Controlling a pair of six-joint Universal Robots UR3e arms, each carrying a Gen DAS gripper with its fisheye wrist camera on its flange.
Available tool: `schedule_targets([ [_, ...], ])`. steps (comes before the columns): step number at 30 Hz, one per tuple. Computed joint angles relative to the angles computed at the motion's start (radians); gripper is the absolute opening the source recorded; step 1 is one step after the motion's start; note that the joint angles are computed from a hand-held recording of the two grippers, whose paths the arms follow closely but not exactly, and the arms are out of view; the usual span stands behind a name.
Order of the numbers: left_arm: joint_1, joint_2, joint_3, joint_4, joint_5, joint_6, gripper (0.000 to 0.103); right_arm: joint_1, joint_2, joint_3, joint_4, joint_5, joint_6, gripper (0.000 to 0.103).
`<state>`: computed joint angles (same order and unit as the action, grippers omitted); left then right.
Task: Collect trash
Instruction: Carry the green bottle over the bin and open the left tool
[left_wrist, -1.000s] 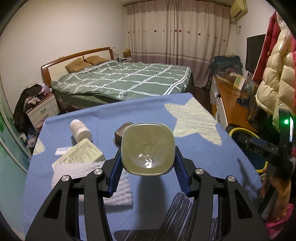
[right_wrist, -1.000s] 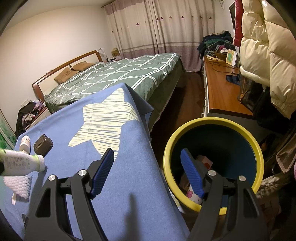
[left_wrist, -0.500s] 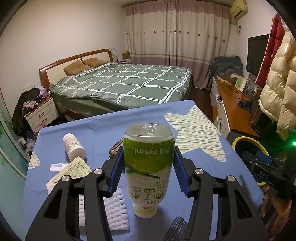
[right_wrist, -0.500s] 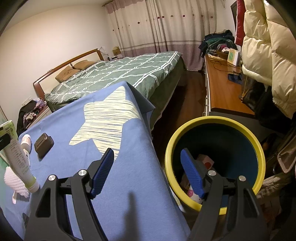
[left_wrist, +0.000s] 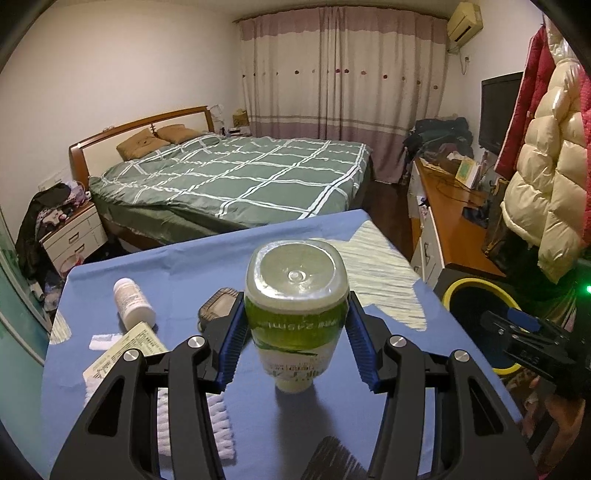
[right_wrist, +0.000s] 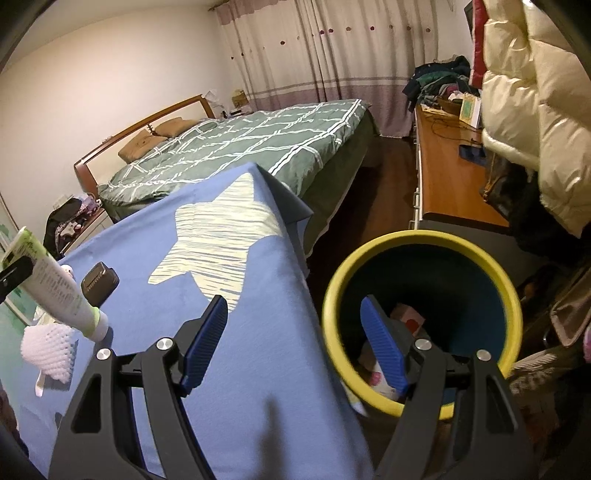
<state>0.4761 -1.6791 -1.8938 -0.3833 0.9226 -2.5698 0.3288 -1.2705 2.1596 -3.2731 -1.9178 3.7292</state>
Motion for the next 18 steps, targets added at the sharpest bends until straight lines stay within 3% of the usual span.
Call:
schedule_targets([
  [8, -0.087, 0.021, 0.026, -0.042, -0.005, -0.003, 0.052, -0.032, -0.186, 0.23, -0.047, -0.043, 0.012, 0.071],
  [18, -0.35, -0.016, 0.111, -0.052, 0.051, -0.088, 0.052, -0.224, -0.37, 0.465, -0.099, 0.043, -0.052, 0.071],
])
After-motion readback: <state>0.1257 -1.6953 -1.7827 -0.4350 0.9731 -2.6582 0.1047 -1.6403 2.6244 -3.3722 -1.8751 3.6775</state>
